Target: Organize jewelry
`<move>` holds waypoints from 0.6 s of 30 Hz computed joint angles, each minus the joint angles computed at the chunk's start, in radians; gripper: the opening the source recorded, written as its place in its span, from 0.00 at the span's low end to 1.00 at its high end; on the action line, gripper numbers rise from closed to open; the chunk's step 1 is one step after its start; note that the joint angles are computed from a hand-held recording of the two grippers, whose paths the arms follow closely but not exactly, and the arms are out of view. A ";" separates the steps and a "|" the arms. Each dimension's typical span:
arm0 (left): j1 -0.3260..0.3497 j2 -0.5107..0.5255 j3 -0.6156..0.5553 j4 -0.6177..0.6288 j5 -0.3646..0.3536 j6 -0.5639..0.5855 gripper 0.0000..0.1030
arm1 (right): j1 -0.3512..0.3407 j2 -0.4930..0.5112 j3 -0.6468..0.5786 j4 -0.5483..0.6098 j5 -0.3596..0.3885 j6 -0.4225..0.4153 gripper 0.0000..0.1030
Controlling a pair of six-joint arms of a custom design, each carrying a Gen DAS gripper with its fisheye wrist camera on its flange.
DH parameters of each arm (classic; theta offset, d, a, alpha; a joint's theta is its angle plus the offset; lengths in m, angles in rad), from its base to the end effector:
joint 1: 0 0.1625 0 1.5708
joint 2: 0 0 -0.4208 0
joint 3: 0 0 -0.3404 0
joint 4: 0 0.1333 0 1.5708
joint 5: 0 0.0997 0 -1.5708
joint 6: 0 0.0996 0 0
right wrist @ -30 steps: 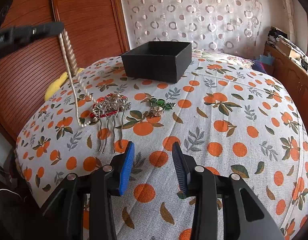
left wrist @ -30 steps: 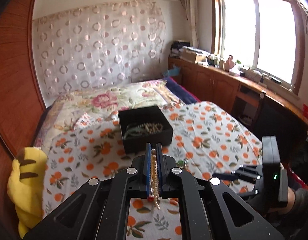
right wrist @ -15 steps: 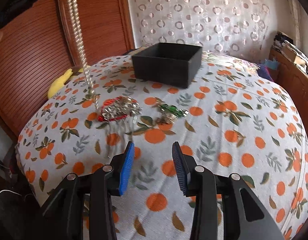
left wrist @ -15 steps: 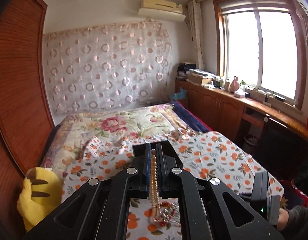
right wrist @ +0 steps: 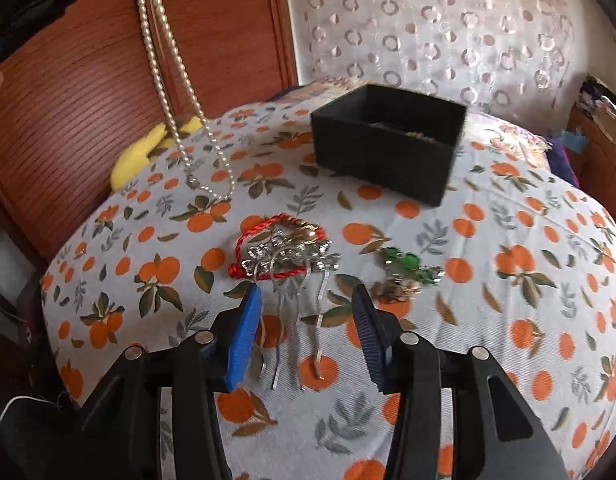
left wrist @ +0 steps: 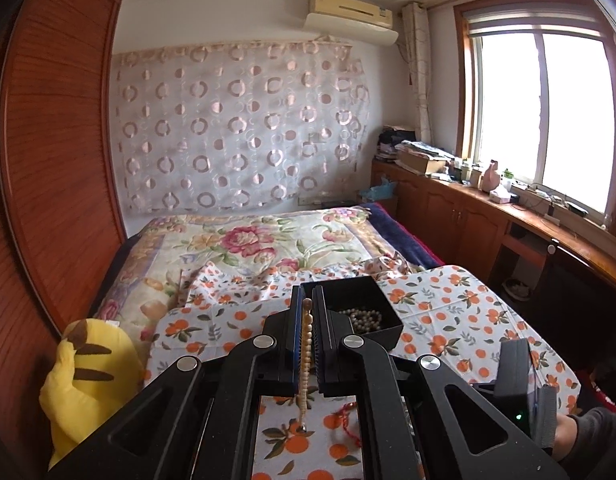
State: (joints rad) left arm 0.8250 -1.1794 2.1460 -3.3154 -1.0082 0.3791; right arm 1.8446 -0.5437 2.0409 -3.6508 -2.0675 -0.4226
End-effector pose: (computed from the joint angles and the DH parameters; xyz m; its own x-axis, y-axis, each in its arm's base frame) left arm -0.1915 -0.4821 0.2813 -0.6343 0.4714 -0.6127 0.7730 0.3754 -0.5114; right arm 0.2223 -0.4741 0.0225 -0.7440 -0.3162 0.5886 -0.5821 0.7392 -0.3388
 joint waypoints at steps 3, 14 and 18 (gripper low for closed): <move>0.008 -0.004 0.005 -0.003 -0.002 -0.002 0.04 | 0.005 0.014 -0.024 0.033 -0.010 -0.011 0.63; 0.019 -0.015 0.014 -0.004 -0.009 -0.003 0.04 | 0.030 0.054 -0.079 0.063 -0.085 -0.077 0.47; 0.023 -0.013 0.023 -0.013 -0.011 -0.006 0.04 | 0.025 0.040 -0.054 0.049 -0.066 -0.074 0.39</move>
State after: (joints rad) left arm 0.8484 -1.1924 2.1690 -3.3288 -1.0189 0.3730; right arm 1.8695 -0.5037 1.9866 -3.6015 -2.1332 -0.4968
